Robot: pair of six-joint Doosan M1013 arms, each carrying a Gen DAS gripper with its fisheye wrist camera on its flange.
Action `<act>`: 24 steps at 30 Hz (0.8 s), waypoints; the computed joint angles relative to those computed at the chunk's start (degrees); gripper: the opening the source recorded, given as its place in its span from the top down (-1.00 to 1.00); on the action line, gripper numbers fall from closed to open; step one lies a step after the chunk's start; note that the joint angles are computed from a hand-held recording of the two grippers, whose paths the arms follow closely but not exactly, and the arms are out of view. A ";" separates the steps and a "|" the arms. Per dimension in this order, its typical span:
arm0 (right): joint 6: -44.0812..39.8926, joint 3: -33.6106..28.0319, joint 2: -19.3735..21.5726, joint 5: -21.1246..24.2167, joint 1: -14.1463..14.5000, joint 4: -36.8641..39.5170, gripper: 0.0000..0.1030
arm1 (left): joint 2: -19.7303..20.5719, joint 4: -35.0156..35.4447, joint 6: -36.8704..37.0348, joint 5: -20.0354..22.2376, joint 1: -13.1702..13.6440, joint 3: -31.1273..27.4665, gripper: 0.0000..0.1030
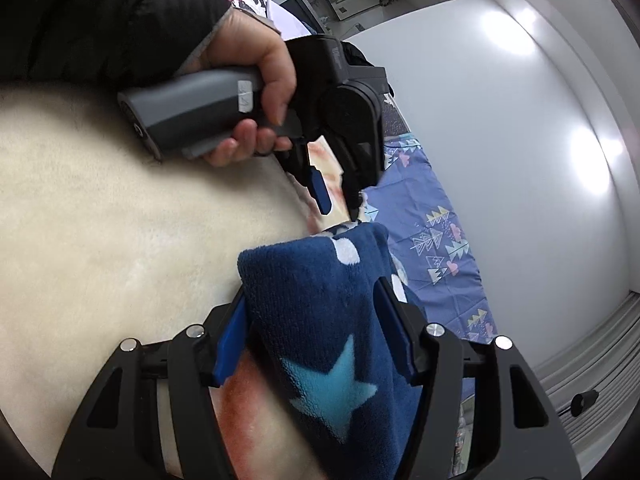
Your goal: Fold small clothes
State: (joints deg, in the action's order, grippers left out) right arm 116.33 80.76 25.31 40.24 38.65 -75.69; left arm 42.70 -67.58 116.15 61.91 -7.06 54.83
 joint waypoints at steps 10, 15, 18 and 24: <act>1.61 -2.91 2.72 1.01 -0.20 -4.04 -0.01 | 3.71 4.40 -1.21 2.79 -2.07 -7.97 0.77; 2.48 -4.72 1.46 -2.18 -1.03 5.43 0.65 | 0.31 -6.29 8.19 -0.89 -1.07 -1.63 0.81; 0.06 -5.04 1.61 -2.60 -1.33 5.96 0.65 | 0.92 1.82 4.91 -2.96 -1.75 -3.08 0.81; -3.81 -4.45 2.66 -2.02 -1.24 6.15 0.63 | -0.06 -1.89 3.47 -6.07 -0.91 -1.27 0.14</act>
State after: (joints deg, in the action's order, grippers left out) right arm 112.52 76.30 27.98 38.22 37.41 -69.54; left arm 42.64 -69.47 119.62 55.84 -7.97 53.56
